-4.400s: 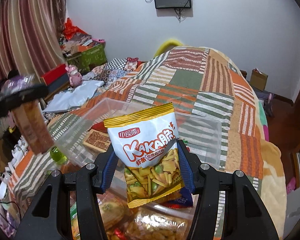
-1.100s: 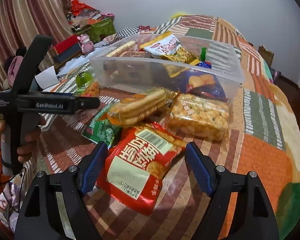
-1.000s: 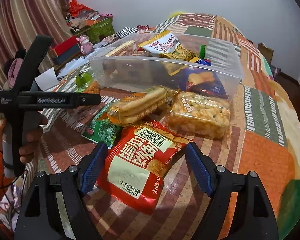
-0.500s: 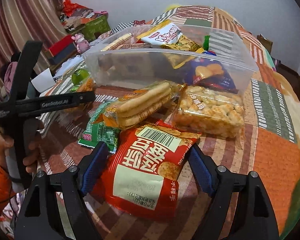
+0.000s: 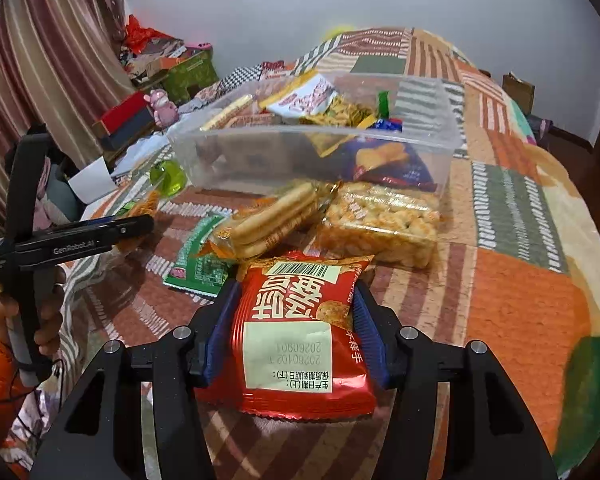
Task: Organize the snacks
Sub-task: 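Carry the puffed-ball bag and red biscuit bag into the box and release both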
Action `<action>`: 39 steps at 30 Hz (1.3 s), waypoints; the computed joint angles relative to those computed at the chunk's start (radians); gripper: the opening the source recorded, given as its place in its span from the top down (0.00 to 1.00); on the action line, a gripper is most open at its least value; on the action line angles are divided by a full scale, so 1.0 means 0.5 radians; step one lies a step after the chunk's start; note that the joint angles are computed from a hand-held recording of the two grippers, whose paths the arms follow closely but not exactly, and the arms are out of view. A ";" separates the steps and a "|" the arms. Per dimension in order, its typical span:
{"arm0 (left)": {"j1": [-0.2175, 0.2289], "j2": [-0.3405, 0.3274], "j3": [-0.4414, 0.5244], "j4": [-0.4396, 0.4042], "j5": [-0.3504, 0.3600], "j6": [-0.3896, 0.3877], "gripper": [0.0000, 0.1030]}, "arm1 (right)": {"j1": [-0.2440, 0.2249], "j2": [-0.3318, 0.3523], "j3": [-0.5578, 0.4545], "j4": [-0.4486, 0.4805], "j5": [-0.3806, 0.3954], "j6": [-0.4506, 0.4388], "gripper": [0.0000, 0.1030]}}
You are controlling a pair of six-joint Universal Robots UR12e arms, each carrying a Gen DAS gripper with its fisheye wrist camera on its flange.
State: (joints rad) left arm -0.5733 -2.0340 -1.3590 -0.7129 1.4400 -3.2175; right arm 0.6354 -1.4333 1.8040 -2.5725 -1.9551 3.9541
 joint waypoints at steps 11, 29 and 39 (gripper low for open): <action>-0.021 0.051 0.000 0.186 -0.018 0.061 0.40 | 0.040 -0.033 -0.028 -0.097 -0.219 -0.041 0.50; -0.092 -0.143 0.364 0.212 -0.155 0.114 0.40 | -0.066 -0.034 -0.067 -0.277 -0.394 -0.152 0.49; -0.128 -0.360 0.699 0.037 -0.162 0.151 0.40 | -0.173 0.015 -0.128 -0.224 -0.360 -0.233 0.49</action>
